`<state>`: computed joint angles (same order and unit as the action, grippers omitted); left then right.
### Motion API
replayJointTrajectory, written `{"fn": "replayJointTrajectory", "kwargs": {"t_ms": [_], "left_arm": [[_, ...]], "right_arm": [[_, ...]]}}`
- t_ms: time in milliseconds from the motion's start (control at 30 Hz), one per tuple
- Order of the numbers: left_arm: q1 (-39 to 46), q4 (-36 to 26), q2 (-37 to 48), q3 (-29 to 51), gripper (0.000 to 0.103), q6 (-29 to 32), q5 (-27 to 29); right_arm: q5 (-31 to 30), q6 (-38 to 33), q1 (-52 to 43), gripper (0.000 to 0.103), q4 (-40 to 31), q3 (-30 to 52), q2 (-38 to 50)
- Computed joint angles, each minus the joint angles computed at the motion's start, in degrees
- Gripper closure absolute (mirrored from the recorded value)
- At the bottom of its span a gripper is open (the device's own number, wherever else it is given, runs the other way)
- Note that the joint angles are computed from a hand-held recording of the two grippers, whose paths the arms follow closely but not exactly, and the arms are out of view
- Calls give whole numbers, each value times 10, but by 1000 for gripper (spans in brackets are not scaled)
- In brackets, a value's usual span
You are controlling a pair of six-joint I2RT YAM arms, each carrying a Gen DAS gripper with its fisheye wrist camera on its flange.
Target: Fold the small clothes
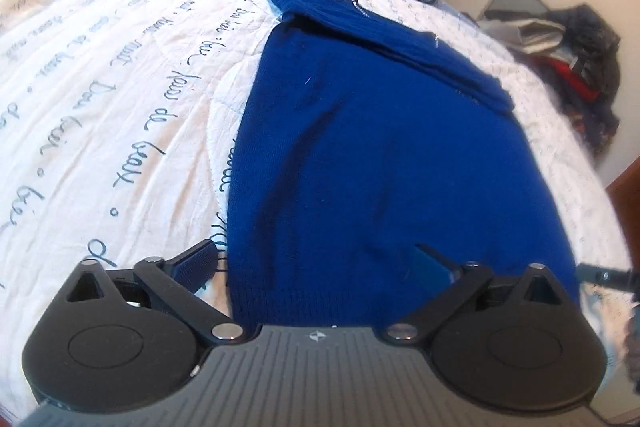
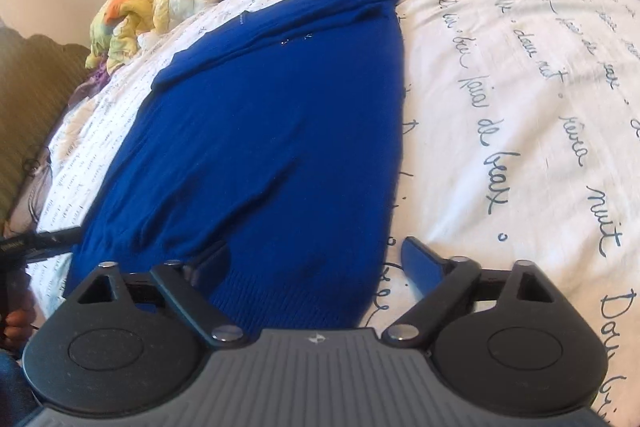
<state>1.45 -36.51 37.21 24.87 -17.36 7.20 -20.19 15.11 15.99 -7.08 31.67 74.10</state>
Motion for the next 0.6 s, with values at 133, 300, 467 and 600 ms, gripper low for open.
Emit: {"fn": "replayJointTrajectory", "kwargs": {"t_ms": [133,300,467,600], "left_arm": [[-26,-5,19,16,66,-3,-43],[45,-41,6,35,98,26,-14],[32,-60,-25,13,95,63,-41],[69,-128,-56,34,46,77,30]], "right_arm": [[-80,15,-57,82,-12,2,20],[-87,20,-75,100,-25,10,17],[-61,-28,-107,102,-62,-1,-10],[-84,27,-112,90,-63,-17,-32]]}}
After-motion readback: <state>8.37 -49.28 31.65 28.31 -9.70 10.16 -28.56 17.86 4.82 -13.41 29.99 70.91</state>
